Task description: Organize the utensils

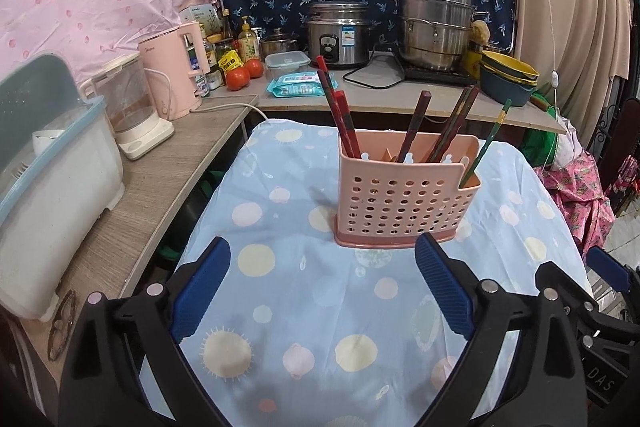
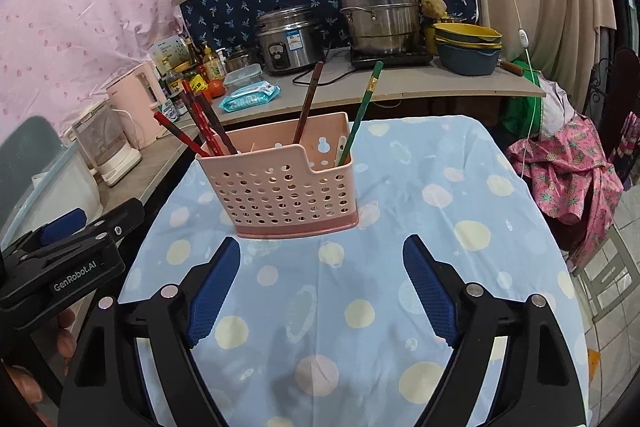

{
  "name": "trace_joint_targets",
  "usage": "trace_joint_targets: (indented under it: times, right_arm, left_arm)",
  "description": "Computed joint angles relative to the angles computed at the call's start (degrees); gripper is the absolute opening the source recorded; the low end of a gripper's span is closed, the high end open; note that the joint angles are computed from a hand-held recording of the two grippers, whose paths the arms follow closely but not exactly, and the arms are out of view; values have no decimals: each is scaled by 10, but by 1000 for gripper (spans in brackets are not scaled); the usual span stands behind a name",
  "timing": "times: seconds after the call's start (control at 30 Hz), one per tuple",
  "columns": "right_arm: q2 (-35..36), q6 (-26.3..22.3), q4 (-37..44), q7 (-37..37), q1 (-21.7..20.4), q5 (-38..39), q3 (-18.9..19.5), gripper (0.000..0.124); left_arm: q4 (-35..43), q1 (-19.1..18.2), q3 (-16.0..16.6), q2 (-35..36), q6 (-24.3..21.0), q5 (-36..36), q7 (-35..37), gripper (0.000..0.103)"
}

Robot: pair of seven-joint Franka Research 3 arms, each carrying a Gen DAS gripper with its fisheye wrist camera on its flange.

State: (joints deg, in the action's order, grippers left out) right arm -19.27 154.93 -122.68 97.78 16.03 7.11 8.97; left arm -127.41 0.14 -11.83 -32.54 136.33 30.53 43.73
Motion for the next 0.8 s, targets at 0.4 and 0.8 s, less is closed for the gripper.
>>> trace_joint_targets:
  times: [0.4, 0.8]
  right_arm:
    - [-1, -12, -2, 18, -11, -37, 10, 97]
    - [-1, -11, -5, 22, -11, -46, 10, 97]
  left_arm:
    - [-16, -9, 5, -6, -13, -15, 5, 94]
    - [-17, -7, 3, -4, -25, -14, 1, 94]
